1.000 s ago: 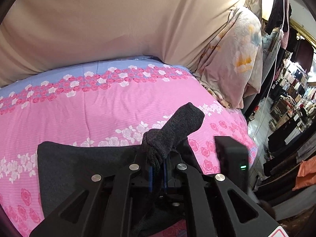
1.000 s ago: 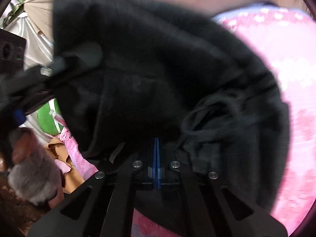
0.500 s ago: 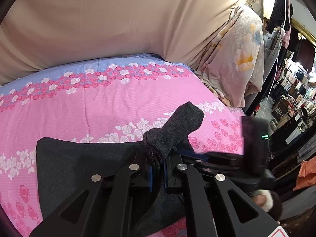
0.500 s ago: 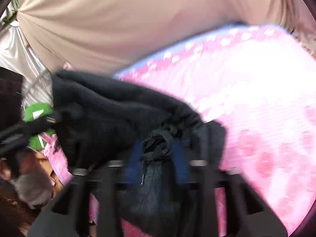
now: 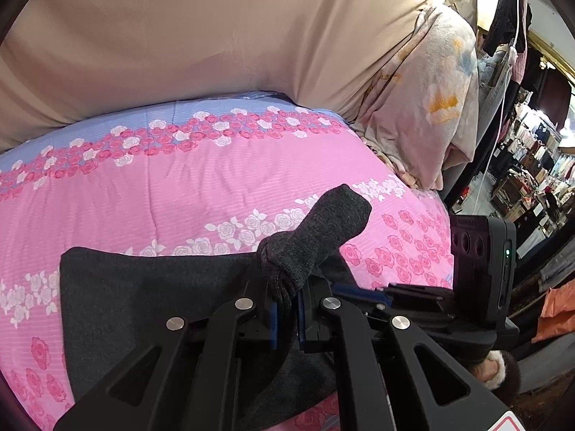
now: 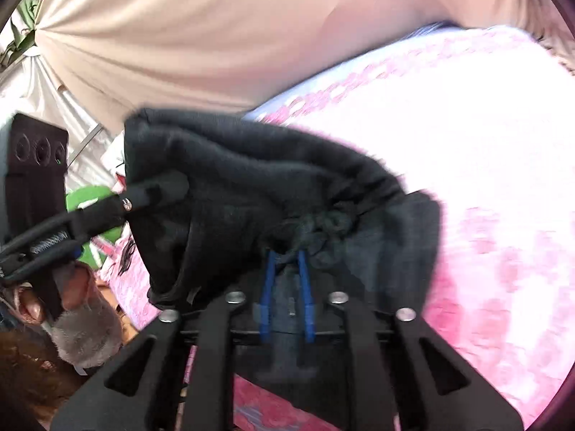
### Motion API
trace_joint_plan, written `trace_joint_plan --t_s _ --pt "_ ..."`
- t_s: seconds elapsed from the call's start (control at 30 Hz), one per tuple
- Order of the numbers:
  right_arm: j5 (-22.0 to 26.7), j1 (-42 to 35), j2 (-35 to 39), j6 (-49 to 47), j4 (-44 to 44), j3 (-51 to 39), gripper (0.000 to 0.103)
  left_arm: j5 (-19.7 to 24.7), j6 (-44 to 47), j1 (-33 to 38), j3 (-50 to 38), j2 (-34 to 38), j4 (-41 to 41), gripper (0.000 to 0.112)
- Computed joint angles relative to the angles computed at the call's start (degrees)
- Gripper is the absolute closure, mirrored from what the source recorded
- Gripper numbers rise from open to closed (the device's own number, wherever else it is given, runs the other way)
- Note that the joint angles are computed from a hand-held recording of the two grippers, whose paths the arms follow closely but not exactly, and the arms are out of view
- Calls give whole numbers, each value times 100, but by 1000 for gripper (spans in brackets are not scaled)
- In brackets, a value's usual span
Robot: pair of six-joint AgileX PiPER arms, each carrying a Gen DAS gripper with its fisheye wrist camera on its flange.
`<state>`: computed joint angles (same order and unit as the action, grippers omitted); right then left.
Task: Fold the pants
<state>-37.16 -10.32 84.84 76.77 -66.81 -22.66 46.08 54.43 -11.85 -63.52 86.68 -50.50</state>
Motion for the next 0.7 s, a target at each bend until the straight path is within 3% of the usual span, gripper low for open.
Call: trace_joint_plan --t_s 0.07,0.17,0.23,0.3,0.4,0.5,0.53,0.57,0.63,0.7 --pt "199 149 478 -154 293 -227 87 -30 11 -72 36 1 3 107" --pt "124 572 1256 -250 540 -717 90 -118 -38 -191 113 -50 106 107" --pt "121 851 1392 -258 501 -928 91 -165 -76 -229 151 -77 166 107" --pt "230 840 1306 -285 527 -900 91 -160 -89 -267 156 -77 215 107" --pt "225 456 605 -544 862 -178 87 -61 -49 -343 169 -33 221 106" --pt "210 -660 -286 -285 185 530 86 349 188 -569 120 299 291 73" --pt "141 -1029 -444 -80 -117 652 82 343 220 -744 184 410 390 56" --pt "67 -1293 -538 69 -335 726 78 261 339 -903 314 490 403 55" --pt "-97 -1645 -622 230 -567 807 58 139 407 -1119 499 548 498 55" --pt "-266 -1538 -755 360 -702 856 54 265 341 -1100 552 482 600 55"
